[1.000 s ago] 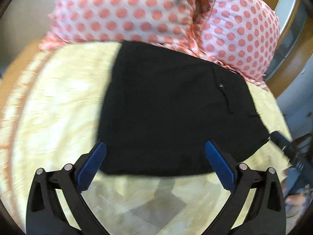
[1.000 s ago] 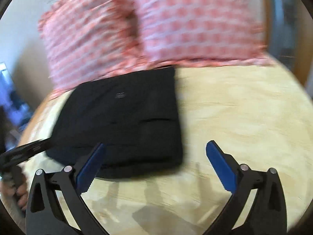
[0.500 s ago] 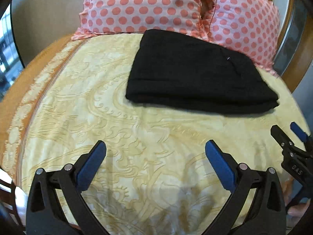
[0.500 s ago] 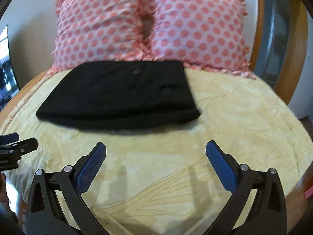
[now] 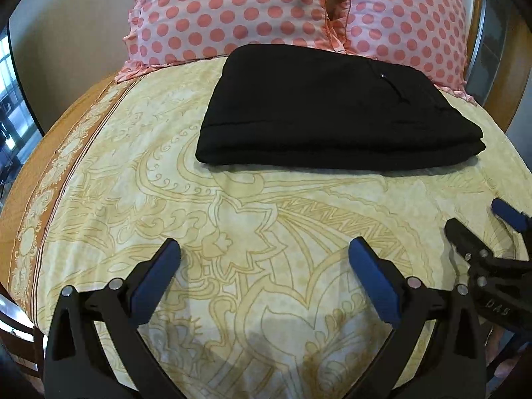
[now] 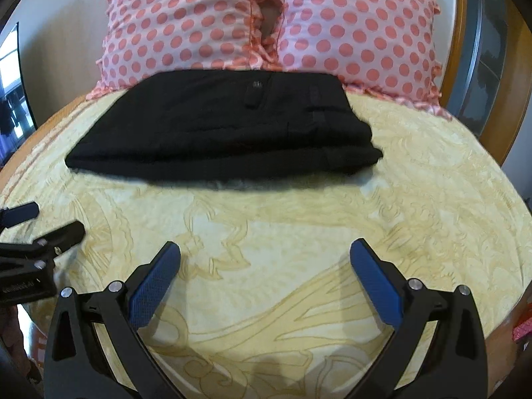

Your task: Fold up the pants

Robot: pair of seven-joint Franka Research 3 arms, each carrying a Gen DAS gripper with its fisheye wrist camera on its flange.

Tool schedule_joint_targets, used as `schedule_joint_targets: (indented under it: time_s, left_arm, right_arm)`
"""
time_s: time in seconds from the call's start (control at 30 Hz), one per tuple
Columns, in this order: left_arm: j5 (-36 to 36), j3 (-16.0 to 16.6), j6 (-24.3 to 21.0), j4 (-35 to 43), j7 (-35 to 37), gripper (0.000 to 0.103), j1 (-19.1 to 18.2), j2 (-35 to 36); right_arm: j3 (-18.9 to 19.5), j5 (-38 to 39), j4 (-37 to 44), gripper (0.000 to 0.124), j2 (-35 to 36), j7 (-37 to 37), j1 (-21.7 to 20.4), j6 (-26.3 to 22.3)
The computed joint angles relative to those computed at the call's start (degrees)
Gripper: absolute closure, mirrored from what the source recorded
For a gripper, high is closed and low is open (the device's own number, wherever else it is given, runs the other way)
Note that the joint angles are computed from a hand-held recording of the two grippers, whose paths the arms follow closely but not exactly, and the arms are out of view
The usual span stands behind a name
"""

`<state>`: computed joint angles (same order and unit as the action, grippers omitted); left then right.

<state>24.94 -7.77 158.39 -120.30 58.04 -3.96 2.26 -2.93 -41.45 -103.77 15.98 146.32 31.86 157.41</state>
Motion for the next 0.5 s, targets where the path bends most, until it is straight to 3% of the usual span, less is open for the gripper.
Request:
schedule_joint_targets:
  time_s: [0.07, 0.5]
  left_arm:
    - [0.82, 0.11, 1.02, -0.57, -0.45, 0.002, 0.03, -0.19]
    - [5.06, 0.27, 3.33, -1.97, -5.18, 0.002, 0.22, -0.79]
  right_arm:
    - [-0.12, 0.67, -1.23, 0.022, -0.46, 0.98, -0.29, 1.78]
    - [-0.34, -2.18, -1.14, 0.022, -0.49, 3.86, 0.02, 1.56]
